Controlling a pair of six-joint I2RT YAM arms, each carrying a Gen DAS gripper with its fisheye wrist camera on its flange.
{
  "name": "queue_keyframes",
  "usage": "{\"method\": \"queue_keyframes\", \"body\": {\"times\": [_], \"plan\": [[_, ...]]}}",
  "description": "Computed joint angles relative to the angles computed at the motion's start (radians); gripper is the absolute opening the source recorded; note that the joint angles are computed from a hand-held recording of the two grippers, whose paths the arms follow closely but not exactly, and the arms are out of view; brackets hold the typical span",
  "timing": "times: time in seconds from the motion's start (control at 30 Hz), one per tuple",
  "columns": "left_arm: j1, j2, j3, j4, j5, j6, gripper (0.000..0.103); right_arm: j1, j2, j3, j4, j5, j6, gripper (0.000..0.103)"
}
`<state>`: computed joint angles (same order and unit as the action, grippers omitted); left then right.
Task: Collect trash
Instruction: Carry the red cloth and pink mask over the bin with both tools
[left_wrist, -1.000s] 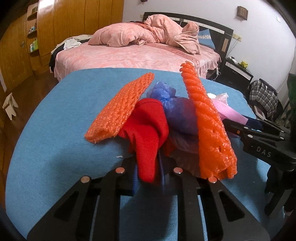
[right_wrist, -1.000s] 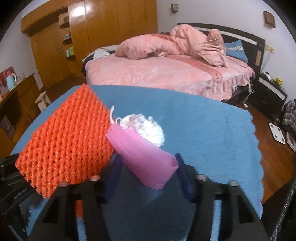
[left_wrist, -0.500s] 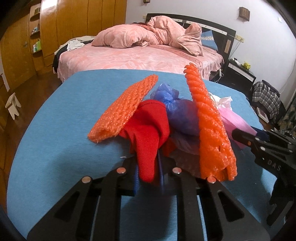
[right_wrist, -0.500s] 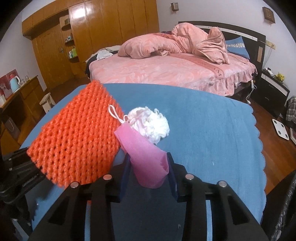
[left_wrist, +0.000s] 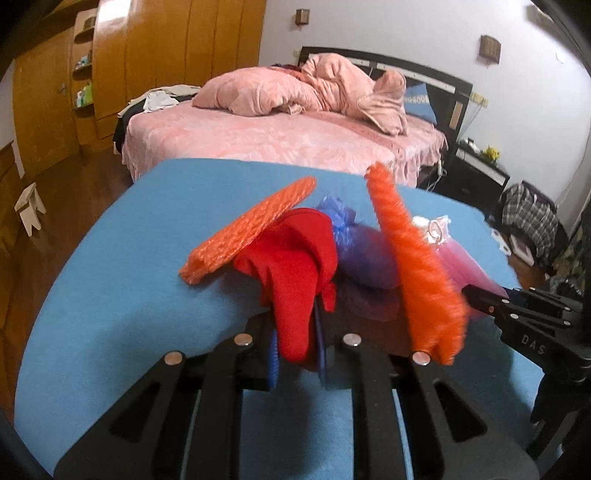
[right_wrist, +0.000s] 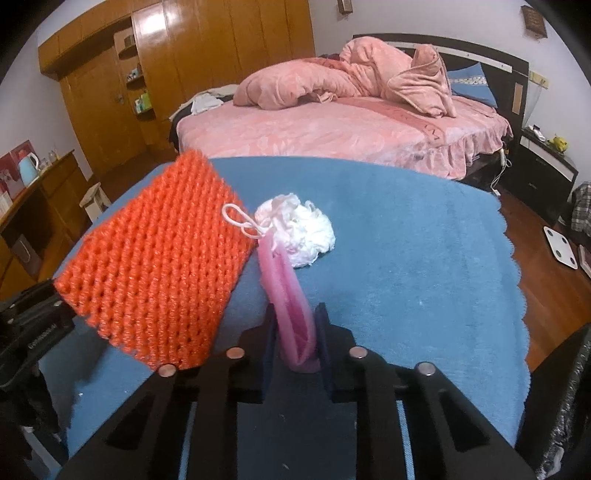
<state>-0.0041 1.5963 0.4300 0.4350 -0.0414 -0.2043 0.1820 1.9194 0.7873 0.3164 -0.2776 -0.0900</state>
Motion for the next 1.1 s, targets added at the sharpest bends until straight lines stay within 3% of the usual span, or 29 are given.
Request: {"method": "queue_keyframes", "body": {"times": [0.37,0.77,0.93,1.1], "plan": [[-0.084,-0.288,-0.114,-0.094,-0.088,-0.039,0.014,-0.061,-0.138,-0.095,0.008,-0.080,0.013,0.015],[-0.362,-0.681,-0.119,-0.383,-0.292,-0.102,0.014,-0.212,-0.384,-0.228,-0.063,-0.193,-0.027,0.015],[-0.507,-0.667,-0.061,-0.401,-0.349,-0.141,0.014,-0.304,-0.484,-0.252,-0.137,-0.234,-0.059,0.015],[-0.640,-0.536,0.013,-0.341,-0.379,-0.164,0.014,-0.432,-0.557,-0.264,-0.215,-0.275,-0.122,0.015]]}}
